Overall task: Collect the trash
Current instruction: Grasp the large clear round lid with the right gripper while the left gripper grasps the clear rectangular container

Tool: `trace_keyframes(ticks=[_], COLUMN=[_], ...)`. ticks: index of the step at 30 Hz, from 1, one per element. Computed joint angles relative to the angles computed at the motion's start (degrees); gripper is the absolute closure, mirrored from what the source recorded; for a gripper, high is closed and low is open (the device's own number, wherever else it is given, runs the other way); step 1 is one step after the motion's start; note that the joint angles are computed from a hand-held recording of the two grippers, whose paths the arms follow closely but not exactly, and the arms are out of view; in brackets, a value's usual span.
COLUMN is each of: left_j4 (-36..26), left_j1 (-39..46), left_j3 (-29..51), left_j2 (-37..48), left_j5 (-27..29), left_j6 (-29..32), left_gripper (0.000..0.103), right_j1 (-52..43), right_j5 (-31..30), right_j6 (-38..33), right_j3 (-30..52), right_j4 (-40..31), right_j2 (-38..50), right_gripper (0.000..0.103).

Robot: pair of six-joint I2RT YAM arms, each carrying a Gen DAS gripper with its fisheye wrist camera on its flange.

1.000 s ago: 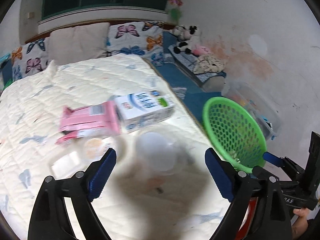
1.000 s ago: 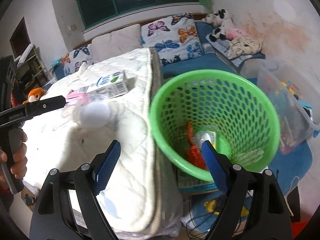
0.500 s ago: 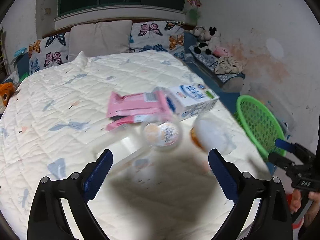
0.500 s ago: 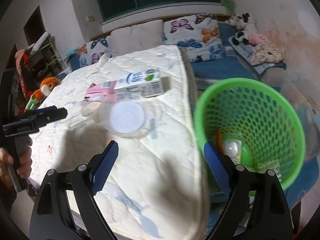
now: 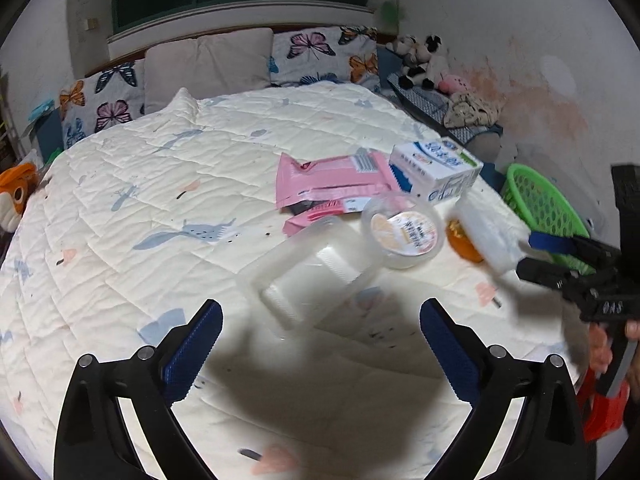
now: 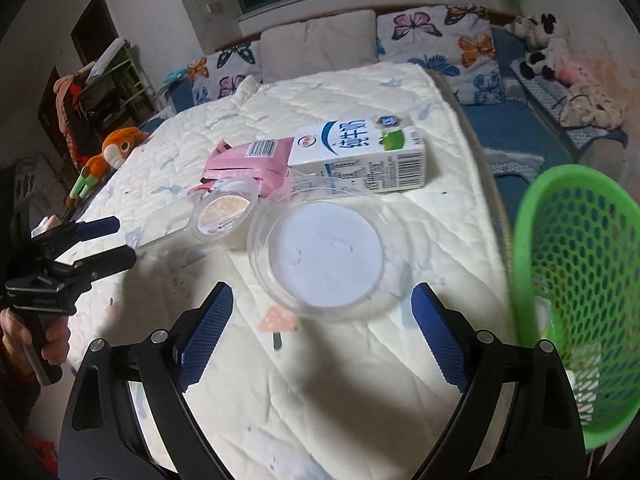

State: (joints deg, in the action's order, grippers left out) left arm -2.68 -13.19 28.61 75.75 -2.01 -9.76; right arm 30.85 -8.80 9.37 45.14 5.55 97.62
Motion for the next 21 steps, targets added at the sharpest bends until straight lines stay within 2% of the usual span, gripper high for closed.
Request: trace_keyframes(ticks=[5,12,18,21], left_j4=[0.9,0.4,1.0,1.2], left_j1=[3.3,3.2,4.6,6.1], left_j3=[1.7,6.2,8.6,9.7], left_j2=[4.4,10.4,14.2,15.8], left_j5=[3.0,4.3,5.7,9.1], left_j6=[5.1,13.0,16.3,17.9], left_gripper=[0.007,0.007,0.007,0.007], right_j1=[0.4,-1.2,-1.6,-1.5], right_j5=[1.6,-1.3,-2.4,-2.4], right_j6=[-0.9,-0.3,-0.1,-0.5], right_j3=[4.6,7.4,8.2,8.2], right_j4=[-2.0,-2.8,-2.7,-2.6], right_j2=[4.8,8.0,9.2,9.2], right_gripper=[0.013,0.012,0.012,0.013])
